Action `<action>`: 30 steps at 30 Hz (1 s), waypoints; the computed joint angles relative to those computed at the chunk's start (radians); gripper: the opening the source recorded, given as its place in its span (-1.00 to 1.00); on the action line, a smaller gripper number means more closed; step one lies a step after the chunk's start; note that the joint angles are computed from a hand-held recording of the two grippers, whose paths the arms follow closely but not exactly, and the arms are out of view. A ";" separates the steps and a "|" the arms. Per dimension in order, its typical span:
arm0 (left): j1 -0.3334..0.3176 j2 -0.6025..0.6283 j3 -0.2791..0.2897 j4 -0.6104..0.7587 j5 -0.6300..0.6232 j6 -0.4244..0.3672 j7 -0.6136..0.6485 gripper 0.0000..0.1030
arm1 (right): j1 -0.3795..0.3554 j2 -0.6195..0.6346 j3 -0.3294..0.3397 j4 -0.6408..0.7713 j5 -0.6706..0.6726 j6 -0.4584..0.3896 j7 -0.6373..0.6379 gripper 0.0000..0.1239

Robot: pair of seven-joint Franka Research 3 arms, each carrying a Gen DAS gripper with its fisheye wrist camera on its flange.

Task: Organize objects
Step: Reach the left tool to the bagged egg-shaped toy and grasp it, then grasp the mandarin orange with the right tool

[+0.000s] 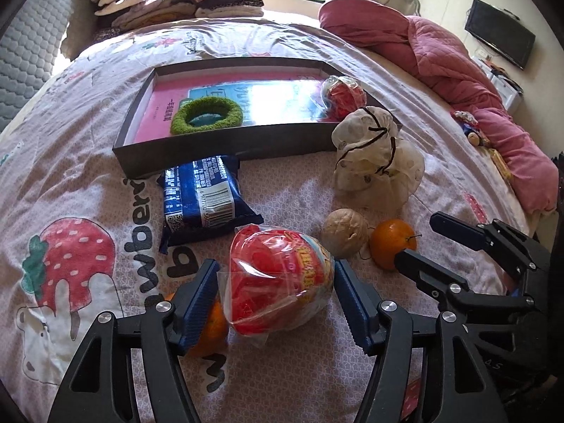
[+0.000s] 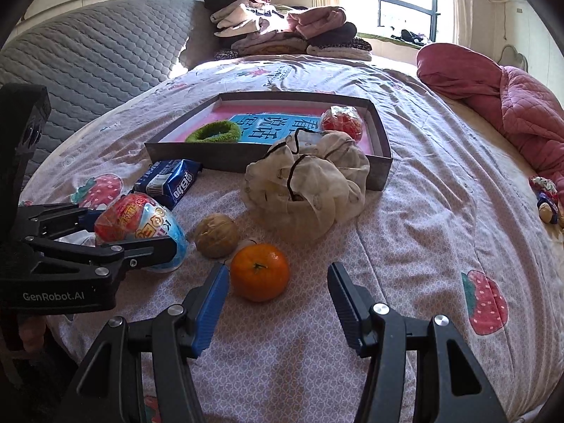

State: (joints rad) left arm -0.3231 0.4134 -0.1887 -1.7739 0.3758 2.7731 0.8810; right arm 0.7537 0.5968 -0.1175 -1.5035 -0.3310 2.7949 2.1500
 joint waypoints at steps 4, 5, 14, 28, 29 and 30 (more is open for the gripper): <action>0.007 -0.004 -0.003 -0.012 -0.009 0.023 0.000 0.31 | -0.003 0.010 0.002 0.006 0.002 0.012 -0.011 -0.07; 0.015 -0.003 -0.010 -0.015 -0.020 0.030 0.009 0.30 | -0.008 0.013 0.008 0.009 0.008 0.015 -0.022 -0.07; 0.032 0.002 -0.030 -0.021 -0.075 0.059 0.060 0.15 | -0.011 0.037 0.014 0.032 0.039 0.015 -0.064 -0.08; 0.029 -0.003 -0.026 -0.030 -0.084 0.078 0.068 0.14 | -0.016 0.053 0.026 0.037 0.096 0.042 -0.134 -0.36; 0.030 -0.004 -0.026 -0.031 -0.085 0.079 0.068 0.14 | -0.016 0.051 0.025 0.033 0.100 0.047 -0.136 -0.36; 0.030 -0.005 -0.026 -0.032 -0.086 0.082 0.067 0.14 | -0.016 0.049 0.024 0.029 0.105 0.051 -0.137 -0.37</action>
State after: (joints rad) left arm -0.2932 0.4089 -0.2146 -1.8062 0.2899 2.8551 0.9480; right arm 0.7382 0.6462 -0.0932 -1.4741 -0.2260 2.8457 2.0134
